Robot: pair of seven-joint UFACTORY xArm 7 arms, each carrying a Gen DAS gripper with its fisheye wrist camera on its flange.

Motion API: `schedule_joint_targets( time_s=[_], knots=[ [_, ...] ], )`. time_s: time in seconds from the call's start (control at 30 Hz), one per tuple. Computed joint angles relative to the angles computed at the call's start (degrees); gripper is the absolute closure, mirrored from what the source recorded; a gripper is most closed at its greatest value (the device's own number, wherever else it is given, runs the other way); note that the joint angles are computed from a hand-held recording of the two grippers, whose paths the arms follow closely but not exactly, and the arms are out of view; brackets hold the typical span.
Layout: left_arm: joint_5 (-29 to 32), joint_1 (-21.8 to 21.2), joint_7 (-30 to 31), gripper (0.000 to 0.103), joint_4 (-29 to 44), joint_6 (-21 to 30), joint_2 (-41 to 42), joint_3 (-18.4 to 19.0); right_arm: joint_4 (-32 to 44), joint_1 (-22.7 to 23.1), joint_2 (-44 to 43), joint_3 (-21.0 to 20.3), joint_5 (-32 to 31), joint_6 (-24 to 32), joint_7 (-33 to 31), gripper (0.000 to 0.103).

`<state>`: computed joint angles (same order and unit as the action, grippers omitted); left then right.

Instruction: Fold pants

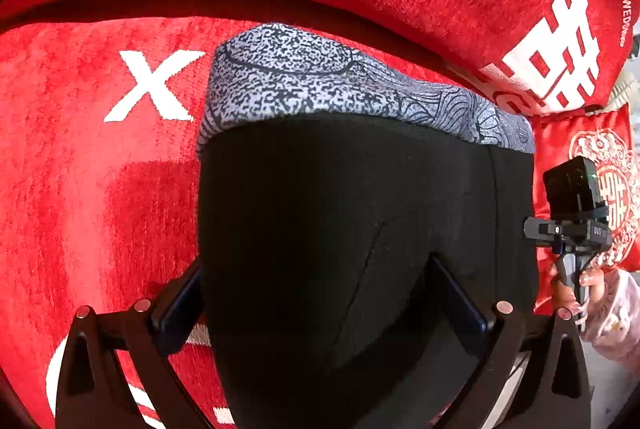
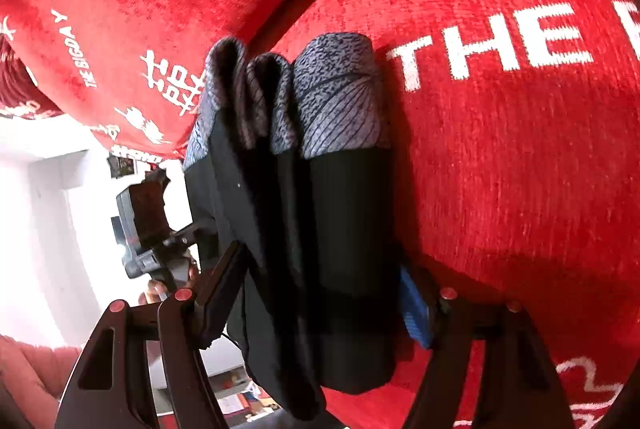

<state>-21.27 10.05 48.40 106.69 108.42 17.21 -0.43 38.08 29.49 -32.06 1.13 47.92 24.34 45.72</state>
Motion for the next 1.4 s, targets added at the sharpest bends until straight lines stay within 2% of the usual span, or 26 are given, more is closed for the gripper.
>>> schedule_joint_targets(
  time_s=[0.03, 0.1, 0.13, 0.2, 0.3, 0.37, 0.5, 0.67, 0.8, 0.93, 1.0, 1.07, 1.1, 1.13, 1.17, 1.2, 1.27, 1.33, 1.4],
  knots=[
    [0.05, -0.09, -0.05, 0.000, -1.36, -1.33, -1.24, 0.09, 0.40, -0.58, 0.15, 0.33, -1.04, 0.90, 0.77, 0.031],
    [-0.77, 0.09, 0.44, 0.014, -2.45, -2.01, -2.62, 0.22, 1.56, -2.23, 0.36, 1.32, -4.15, 3.62, 2.96, 0.037],
    [-1.04, 0.07, 0.50, 0.015, -2.92, -2.26, -3.51, 0.30, 2.16, -2.58, 0.61, 1.58, -4.88, 4.10, 3.55, 0.042],
    [-1.28, -0.03, 0.84, 0.024, -3.55, -2.85, -4.91, 0.55, 2.29, -3.13, 0.35, 2.45, -5.62, 3.63, 5.25, 0.047],
    [-1.94, -0.07, -0.41, 0.031, -2.62, -2.27, -5.79, 1.03, 2.21, -2.45, -0.22, 2.71, -5.49, 1.40, 5.93, 0.055],
    [-2.76, 0.29, -1.37, 0.032, -1.23, -1.33, -5.92, 1.37, 1.75, -1.16, -1.12, 1.93, -4.34, -0.50, 5.40, 0.059],
    [-3.69, 1.24, -1.99, 0.032, 0.68, 0.89, -7.44, 1.90, 3.90, 0.73, -0.56, 0.92, -3.79, -0.92, 4.77, 0.059],
    [-2.52, 2.39, 1.63, 0.032, 1.27, 3.44, -10.14, 3.34, 6.24, 0.69, -0.33, 3.82, -5.02, -2.56, 7.93, 0.059],
    [-2.49, 4.58, 3.06, 0.032, 5.09, 7.99, -8.68, 4.69, 6.75, 0.33, -0.16, 7.18, -7.69, -4.99, 13.72, 0.059],
    [-0.77, 6.33, 6.60, 0.032, 3.67, 8.39, -9.14, 5.21, 7.28, 0.73, 0.72, 9.52, -11.46, -5.74, 19.55, 0.059],
    [1.61, 6.42, 8.90, 0.032, 0.20, 6.09, -10.27, 5.42, 7.84, 0.80, 1.78, 10.57, -13.32, -5.41, 22.34, 0.059],
    [4.99, 5.80, 11.76, 0.031, -6.56, -0.07, -13.24, 5.55, 8.05, 1.48, 3.06, 10.62, -14.79, -3.78, 23.89, 0.059],
    [5.92, 5.62, 13.03, 0.022, -9.40, -2.66, -14.24, 5.81, 7.53, 1.63, 3.11, 10.61, -15.64, -2.46, 24.37, 0.058],
    [4.92, 5.83, 13.82, 0.016, -11.03, -4.42, -14.76, 6.37, 7.66, 1.36, 3.52, 10.88, -16.83, -0.99, 25.15, 0.056],
    [4.49, 5.83, 13.84, 0.005, -12.33, -6.10, -15.13, 6.70, 7.52, 0.51, 3.65, 11.65, -18.66, 0.53, 26.38, 0.052],
    [4.69, 5.61, 13.39, 0.000, -13.09, -7.14, -15.29, 6.78, 7.50, -0.12, 3.93, 12.21, -19.98, 1.30, 27.55, 0.050],
    [4.10, 5.47, 13.15, 0.000, -13.66, -7.35, -15.12, 7.02, 6.96, -0.44, 3.98, 12.50, -21.29, 2.65, 29.32, 0.040],
    [4.00, 5.22, 12.29, 0.000, -14.10, -7.44, -15.26, 7.00, 6.88, -0.90, 4.19, 13.07, -22.94, 2.39, 30.53, 0.040],
    [4.64, 4.86, 11.58, 0.000, -14.63, -7.98, -15.89, 6.92, 8.47, -1.77, 4.52, 13.68, -25.68, 5.52, 31.98, 0.038]
  ],
)
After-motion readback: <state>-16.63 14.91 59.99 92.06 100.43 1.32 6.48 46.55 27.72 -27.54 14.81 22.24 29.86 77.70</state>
